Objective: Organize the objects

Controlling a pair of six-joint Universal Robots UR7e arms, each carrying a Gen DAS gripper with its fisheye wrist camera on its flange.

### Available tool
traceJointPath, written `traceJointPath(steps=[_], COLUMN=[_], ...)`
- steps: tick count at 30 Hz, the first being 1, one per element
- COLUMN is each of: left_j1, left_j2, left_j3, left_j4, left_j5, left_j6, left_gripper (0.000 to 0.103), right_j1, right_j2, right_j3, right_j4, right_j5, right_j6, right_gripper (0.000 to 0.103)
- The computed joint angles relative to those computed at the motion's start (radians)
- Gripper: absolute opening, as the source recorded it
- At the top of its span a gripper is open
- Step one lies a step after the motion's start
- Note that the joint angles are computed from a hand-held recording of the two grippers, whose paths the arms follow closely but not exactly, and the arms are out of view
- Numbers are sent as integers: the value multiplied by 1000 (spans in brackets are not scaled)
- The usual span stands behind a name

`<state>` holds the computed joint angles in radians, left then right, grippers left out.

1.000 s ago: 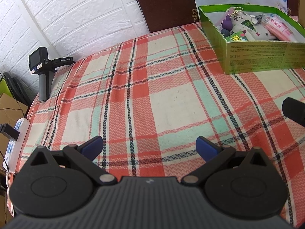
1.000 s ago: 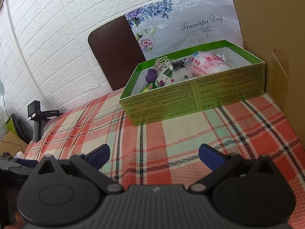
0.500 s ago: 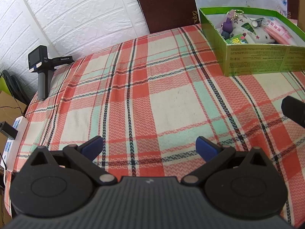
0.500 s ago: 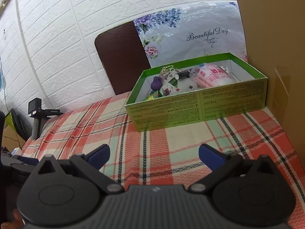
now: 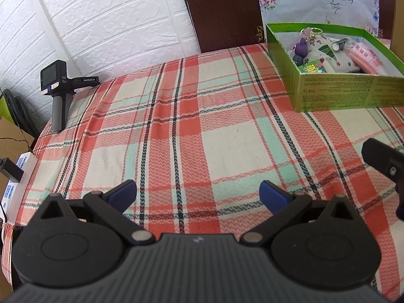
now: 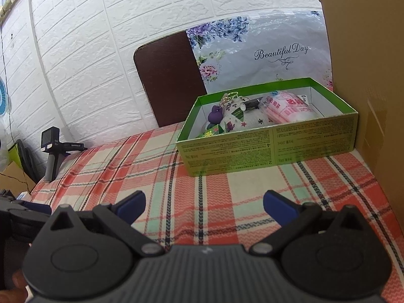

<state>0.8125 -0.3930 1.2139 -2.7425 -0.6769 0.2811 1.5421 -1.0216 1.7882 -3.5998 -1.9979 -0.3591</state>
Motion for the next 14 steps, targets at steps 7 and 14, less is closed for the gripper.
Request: traceJointPath(steps=[7, 14], left_j1=[2, 6], left_j2=[-9, -22], left_j3=[5, 20], left_j4=[2, -24], left_j5=[-15, -57], left_j6=[-8, 11], left_gripper=[103, 103], right_j1=[11, 17], right_j2=[6, 8], right_j3=[-6, -9], right_j4=[0, 2], right_j5=[-9, -12], right_j6=[-15, -27], right_gripper=[103, 103])
